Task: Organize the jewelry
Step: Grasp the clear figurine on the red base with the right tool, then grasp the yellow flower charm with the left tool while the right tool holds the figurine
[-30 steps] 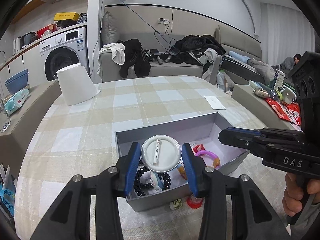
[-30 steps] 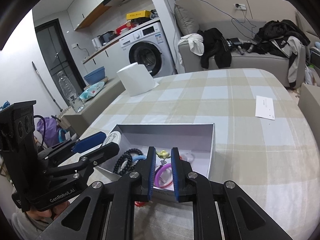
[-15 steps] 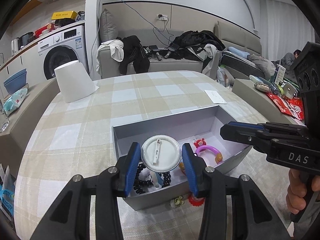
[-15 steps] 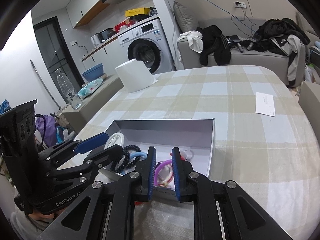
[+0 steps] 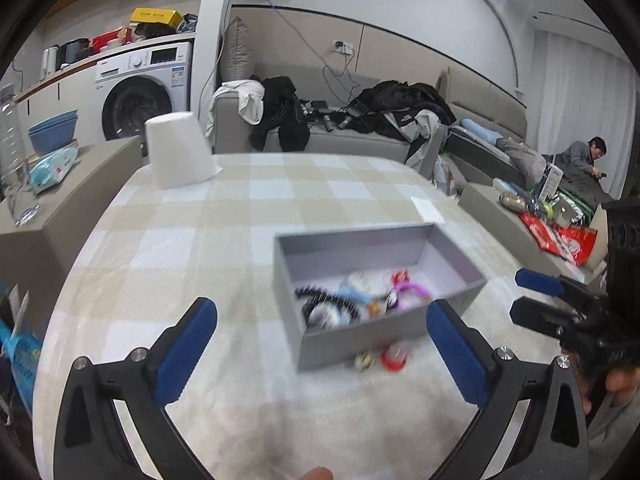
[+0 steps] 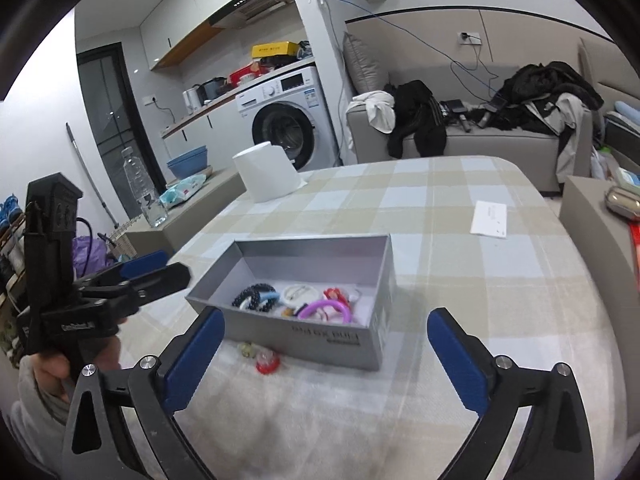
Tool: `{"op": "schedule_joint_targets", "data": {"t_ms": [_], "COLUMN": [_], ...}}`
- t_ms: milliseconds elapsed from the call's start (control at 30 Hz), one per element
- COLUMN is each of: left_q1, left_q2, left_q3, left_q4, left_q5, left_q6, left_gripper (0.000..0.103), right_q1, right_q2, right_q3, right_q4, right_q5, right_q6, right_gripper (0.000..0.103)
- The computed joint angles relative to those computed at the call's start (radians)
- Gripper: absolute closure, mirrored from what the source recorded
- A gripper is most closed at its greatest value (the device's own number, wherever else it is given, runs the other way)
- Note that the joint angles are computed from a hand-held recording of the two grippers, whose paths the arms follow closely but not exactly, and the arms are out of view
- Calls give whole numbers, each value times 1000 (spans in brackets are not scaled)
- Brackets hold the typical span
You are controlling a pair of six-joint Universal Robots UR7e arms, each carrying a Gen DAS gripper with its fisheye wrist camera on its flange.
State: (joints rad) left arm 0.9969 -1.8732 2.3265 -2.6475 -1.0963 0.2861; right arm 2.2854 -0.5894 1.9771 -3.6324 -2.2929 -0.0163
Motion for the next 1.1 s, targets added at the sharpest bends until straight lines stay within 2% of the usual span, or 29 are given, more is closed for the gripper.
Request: {"op": "schedule_joint_targets", "data": {"t_ms": [100, 233, 300, 333, 367, 467, 600, 633, 700, 767, 833, 867, 967, 1033, 1100], "left_q1": [6, 8, 11, 14, 14, 10, 20, 20, 21, 24, 27, 29, 31, 31, 25], "left_q2": [-22, -4, 5, 6, 8, 10, 9, 7, 6, 11, 16, 17, 18, 32, 52], "left_q3": [25, 36, 33, 31, 30, 34, 23, 23, 23, 21, 15, 11, 4, -8, -13], "left_q4": [38, 48, 58, 67, 70, 71, 95, 104, 122, 144, 174, 188, 219, 247, 252], "left_q5": [35, 72, 76, 75, 82, 114, 94, 93, 88, 81, 67, 53, 14, -22, -27], "left_q6": [-20, -15, -23, -22, -23, -32, -40, -41, -33, -27, -23, -23, -22, -23, -27], "left_gripper": [1, 1, 1, 1, 1, 1, 2, 4, 17, 41, 56, 61, 66, 75, 80], "right_q1": [-5, -10, -18, -24, -27, -29, -26, -25, -23, -20, -18, -18, -19, -16, -13], "right_q2": [0, 23, 35, 41, 49, 77, 94, 100, 109, 114, 122, 121, 105, 91, 70], "right_q3": [-2, -40, -64, -79, -87, -133, -167, -176, -187, -192, -203, -199, -170, -147, -112], "right_q4": [96, 217, 272, 309, 325, 399, 436, 443, 447, 448, 453, 449, 412, 389, 350], "right_q5": [10, 35, 65, 85, 90, 66, 49, 43, 29, 15, 7, 9, 33, 42, 47], "right_q6": [44, 48, 56, 64, 68, 76, 68, 63, 51, 42, 42, 42, 30, 30, 32], "right_gripper": [1, 3, 25, 29, 38, 64, 72, 73, 77, 79, 83, 88, 88, 88, 88]}}
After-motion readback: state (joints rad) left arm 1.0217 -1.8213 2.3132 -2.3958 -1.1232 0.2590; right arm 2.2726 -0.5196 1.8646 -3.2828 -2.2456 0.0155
